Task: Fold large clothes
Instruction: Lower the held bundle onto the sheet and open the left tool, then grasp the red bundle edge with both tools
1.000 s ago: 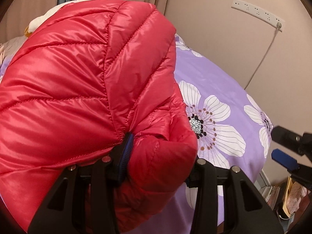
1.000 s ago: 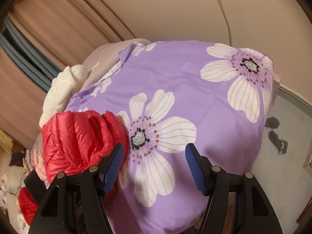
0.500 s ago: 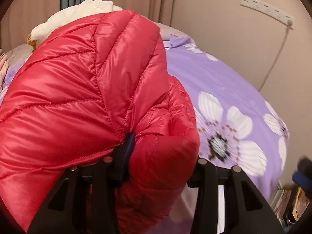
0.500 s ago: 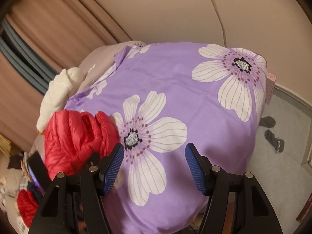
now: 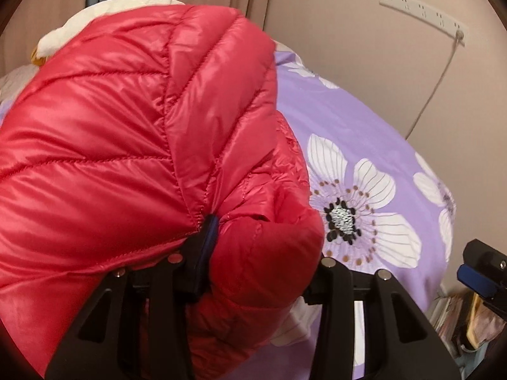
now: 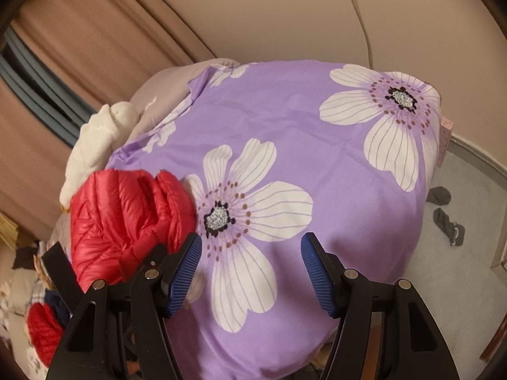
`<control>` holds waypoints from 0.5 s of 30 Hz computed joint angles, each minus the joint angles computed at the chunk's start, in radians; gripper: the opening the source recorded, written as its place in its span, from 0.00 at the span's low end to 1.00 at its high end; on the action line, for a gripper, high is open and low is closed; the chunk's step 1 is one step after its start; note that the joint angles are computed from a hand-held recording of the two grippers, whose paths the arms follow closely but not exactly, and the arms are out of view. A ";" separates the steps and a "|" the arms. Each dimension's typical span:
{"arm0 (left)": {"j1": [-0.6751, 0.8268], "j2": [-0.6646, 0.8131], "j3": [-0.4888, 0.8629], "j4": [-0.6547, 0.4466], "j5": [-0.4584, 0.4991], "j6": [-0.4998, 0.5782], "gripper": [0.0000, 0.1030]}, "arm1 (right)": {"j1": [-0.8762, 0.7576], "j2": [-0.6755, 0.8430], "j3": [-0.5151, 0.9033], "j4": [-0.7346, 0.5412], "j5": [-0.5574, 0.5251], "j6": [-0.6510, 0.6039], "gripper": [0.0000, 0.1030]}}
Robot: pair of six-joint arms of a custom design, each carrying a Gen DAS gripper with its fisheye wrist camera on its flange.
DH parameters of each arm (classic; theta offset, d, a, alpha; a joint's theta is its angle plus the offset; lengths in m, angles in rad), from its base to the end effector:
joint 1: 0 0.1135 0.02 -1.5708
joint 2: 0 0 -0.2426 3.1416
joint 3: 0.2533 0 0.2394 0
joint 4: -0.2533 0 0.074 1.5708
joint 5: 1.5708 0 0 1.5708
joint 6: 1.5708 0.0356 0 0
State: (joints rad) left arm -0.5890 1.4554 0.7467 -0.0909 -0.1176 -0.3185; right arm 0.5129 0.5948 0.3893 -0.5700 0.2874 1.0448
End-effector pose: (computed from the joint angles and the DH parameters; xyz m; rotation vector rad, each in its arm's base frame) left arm 0.2379 -0.1539 0.1708 0.2649 2.3689 -0.2979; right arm 0.1229 0.0577 0.1852 0.7542 2.2261 0.4506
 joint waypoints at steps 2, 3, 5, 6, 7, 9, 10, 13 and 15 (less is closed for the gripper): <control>0.019 -0.037 0.026 -0.064 0.041 -0.021 0.43 | 0.014 0.012 0.004 0.009 -0.009 0.008 0.63; 0.029 -0.051 0.032 -0.080 0.069 -0.024 0.52 | 0.025 0.009 0.003 0.018 -0.011 0.003 0.63; 0.050 -0.120 0.022 -0.115 0.180 -0.018 0.73 | 0.044 0.008 0.005 0.032 -0.005 -0.009 0.63; 0.048 -0.148 0.012 -0.130 0.200 -0.010 0.83 | 0.054 0.014 0.011 0.034 0.004 -0.010 0.64; 0.044 -0.173 0.015 -0.159 0.221 0.006 0.88 | 0.061 0.027 0.020 0.037 0.014 -0.008 0.64; -0.007 -0.245 -0.006 -0.185 0.187 0.031 0.89 | 0.064 0.045 0.032 0.048 0.015 -0.005 0.64; -0.033 -0.291 -0.023 -0.198 0.146 0.037 0.89 | 0.067 0.047 0.036 0.055 0.013 -0.003 0.64; -0.048 -0.379 -0.049 -0.248 0.139 0.010 0.89 | 0.107 0.041 0.043 0.061 0.040 0.011 0.64; -0.031 -0.451 -0.055 -0.317 0.200 -0.005 0.88 | 0.128 0.039 0.053 0.048 0.064 0.021 0.64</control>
